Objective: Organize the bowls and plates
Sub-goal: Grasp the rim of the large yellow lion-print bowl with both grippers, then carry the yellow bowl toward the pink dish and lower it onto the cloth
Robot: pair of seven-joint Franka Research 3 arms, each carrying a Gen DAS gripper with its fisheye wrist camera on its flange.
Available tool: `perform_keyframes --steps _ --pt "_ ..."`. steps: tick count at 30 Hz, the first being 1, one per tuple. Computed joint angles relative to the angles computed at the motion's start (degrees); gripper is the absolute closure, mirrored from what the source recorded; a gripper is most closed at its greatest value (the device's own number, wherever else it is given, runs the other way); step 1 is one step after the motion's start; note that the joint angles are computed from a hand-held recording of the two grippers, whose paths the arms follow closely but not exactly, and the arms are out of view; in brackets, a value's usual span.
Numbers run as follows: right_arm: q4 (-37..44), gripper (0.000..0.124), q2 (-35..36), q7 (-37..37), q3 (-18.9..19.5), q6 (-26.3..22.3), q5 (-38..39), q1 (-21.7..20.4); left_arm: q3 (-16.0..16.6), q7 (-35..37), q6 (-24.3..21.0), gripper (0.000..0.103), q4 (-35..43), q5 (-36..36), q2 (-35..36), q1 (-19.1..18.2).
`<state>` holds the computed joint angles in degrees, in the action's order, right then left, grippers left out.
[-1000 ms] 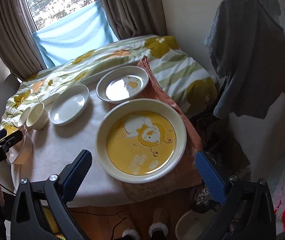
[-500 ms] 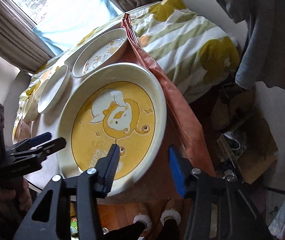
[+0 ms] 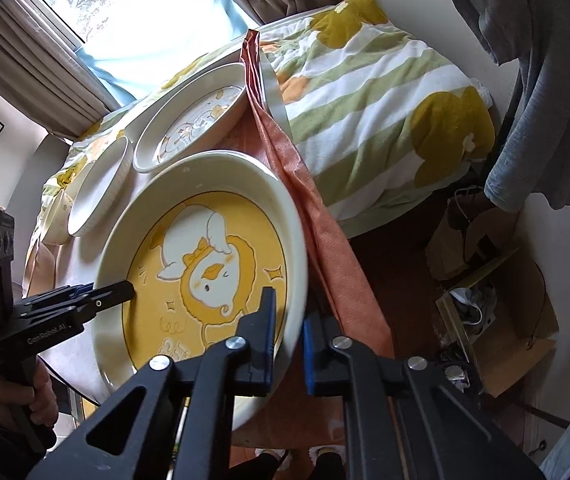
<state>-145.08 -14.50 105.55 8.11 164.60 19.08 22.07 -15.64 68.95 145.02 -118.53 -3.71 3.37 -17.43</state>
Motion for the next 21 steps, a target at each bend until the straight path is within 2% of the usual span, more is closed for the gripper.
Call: perform_keyframes --steps 3,6,10,21 --pt "0.3 0.113 0.6 -0.2 0.1 0.2 -0.7 -0.2 0.0 -2.4 0.1 0.084 -0.3 3.8 -0.2 -0.5" --pt "0.6 0.113 0.6 -2.0 -0.8 -0.4 0.4 0.5 0.0 -3.1 0.8 0.084 -0.7 4.1 -0.4 -0.5" --pt "1.0 0.113 0.7 -1.6 0.1 -0.8 -1.3 -0.3 0.1 -4.8 1.5 0.084 -0.8 7.2 -0.7 -0.7" --pt "3.6 0.112 0.4 -1.5 1.4 -1.0 -5.1 -0.3 1.1 -7.6 1.6 0.084 -3.7 8.6 -6.8 0.1"
